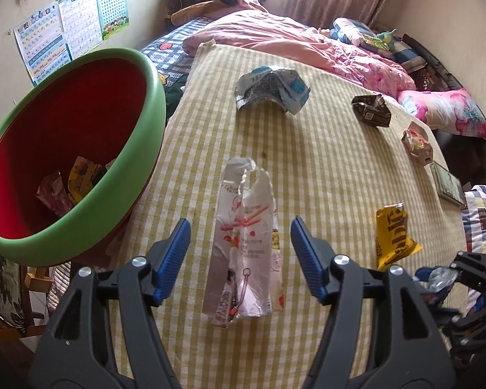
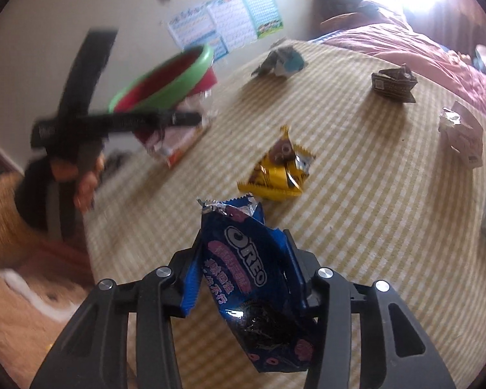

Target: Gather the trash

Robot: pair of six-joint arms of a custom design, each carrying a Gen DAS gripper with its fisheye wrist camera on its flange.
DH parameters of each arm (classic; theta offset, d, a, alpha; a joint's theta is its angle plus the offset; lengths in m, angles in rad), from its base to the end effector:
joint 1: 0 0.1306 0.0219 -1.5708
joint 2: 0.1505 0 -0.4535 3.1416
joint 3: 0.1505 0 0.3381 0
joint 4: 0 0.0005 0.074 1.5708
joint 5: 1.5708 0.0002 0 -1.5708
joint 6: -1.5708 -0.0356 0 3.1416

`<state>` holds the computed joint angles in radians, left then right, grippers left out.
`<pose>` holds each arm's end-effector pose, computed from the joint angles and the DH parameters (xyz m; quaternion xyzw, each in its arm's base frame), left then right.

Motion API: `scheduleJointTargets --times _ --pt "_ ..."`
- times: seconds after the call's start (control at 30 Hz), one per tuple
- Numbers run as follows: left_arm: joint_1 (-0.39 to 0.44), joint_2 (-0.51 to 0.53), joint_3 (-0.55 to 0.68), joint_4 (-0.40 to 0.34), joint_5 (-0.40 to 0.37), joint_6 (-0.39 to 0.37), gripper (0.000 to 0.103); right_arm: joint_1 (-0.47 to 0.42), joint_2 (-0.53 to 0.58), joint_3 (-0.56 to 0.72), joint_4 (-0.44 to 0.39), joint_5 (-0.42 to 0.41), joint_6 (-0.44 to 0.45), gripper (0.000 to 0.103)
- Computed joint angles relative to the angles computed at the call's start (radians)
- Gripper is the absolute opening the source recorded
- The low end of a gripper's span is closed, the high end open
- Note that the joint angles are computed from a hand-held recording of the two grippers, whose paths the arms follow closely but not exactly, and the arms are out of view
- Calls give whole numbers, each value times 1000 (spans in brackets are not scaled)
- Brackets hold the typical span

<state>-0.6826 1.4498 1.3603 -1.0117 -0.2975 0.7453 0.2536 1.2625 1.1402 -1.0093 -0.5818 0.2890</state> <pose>0.3327 -0.2577 0.4573 -0.0646 0.9603 -0.0417 0.2683 0.3148 0.1013 0.4432 -0.3107 0.8840 0.2762 0.2136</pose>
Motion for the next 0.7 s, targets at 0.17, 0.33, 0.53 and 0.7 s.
scheduleJointTargets --times 0.17,0.33,0.53,0.7 --pt "5 5 -16 -5 27 2 61 8 -20 -4 72 -15 -120 40" --pt "-1 2 -28 6 23 -1 42 35 -16 -10 126 7 -250 40" --pt "-2 -17 -35 23 9 8 39 71 -13 -3 198 16 -389 40" --pt "-4 -29 -27 25 -6 -4 39 100 -16 5 231 28 -429 40"
